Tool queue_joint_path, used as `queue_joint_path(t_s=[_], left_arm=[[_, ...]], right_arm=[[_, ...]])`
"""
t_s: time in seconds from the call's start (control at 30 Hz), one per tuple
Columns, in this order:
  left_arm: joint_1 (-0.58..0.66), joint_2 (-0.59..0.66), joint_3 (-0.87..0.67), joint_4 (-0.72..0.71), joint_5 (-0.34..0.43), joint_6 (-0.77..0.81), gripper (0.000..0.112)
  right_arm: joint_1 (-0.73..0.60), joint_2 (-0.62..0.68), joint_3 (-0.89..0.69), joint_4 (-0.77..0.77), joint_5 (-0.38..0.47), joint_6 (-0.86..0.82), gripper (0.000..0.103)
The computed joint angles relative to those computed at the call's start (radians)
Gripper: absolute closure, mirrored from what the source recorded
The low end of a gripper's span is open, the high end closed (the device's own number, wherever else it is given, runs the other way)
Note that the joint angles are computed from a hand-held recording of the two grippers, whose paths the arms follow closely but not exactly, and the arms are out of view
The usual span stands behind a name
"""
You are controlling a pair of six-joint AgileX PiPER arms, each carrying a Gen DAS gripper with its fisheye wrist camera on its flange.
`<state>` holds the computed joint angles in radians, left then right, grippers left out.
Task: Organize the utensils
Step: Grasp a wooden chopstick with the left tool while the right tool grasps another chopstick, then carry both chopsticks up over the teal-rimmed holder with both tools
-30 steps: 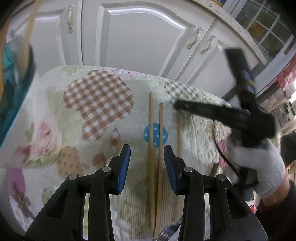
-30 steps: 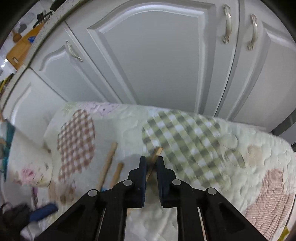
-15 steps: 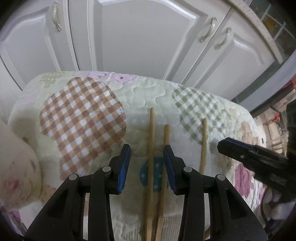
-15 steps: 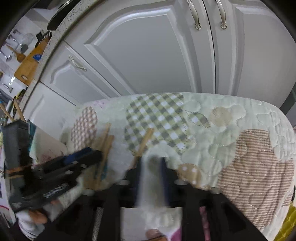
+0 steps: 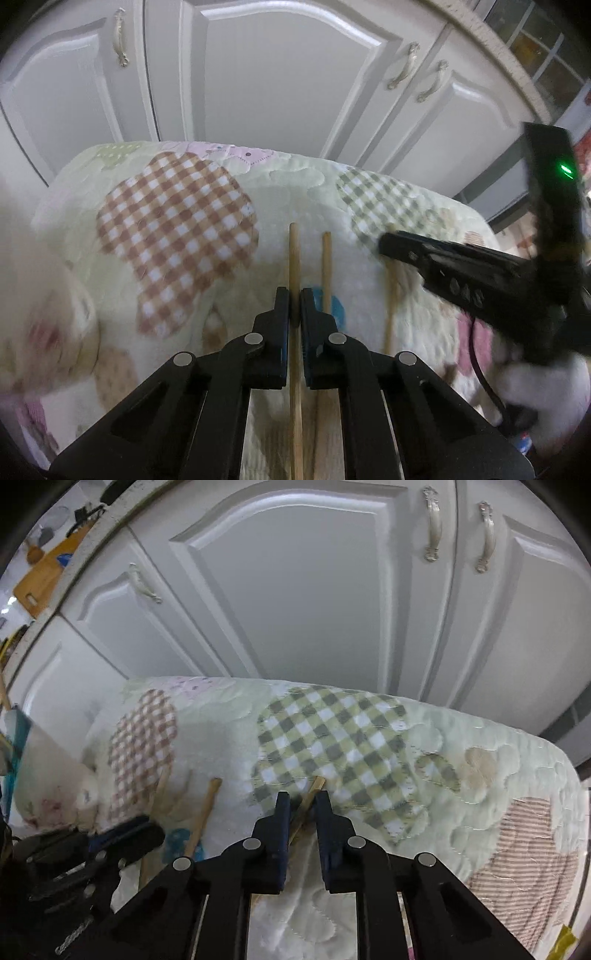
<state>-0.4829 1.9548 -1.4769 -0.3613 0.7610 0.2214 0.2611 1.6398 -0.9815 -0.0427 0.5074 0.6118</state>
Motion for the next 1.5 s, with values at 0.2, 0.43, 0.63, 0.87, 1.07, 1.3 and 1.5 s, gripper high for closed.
queue_joint_path(t_s=[0.2,0.43,0.63,0.87,1.07,1.3,1.5], left_arm=[[0.060,-0.176,0.172,-0.116,-0.007,0.129,0.108],[0.164,-0.341,0.253,-0.224,0.037,0.253,0.108],[0.251,-0.436,0.287,-0.287,0.081,0.324,0.108],[0.328,-0.515,0.330,-0.317,0.106,0.368,0.108],[0.393,-0.554,0.327,-0.348,0.145,0.406,0.108],[0.496,-0.558,0.254,-0.412,0.242,0.447,0.108],[0.601,-0.512,0.103,-0.468,0.336,0.440,0.108]], right_arm=[[-0.030,-0.155,0.103,0.224,-0.075,-0.152,0.094],[-0.010,-0.397,0.163,0.222,-0.035,-0.121,0.096],[0.149,-0.500,0.126,0.000,0.029,0.149,0.098],[0.298,-0.549,0.088,-0.213,0.105,0.384,0.098],[0.411,-0.537,0.023,-0.337,0.176,0.501,0.098],[0.470,-0.492,-0.102,-0.376,0.230,0.492,0.098],[0.479,-0.439,-0.243,-0.357,0.255,0.406,0.098]])
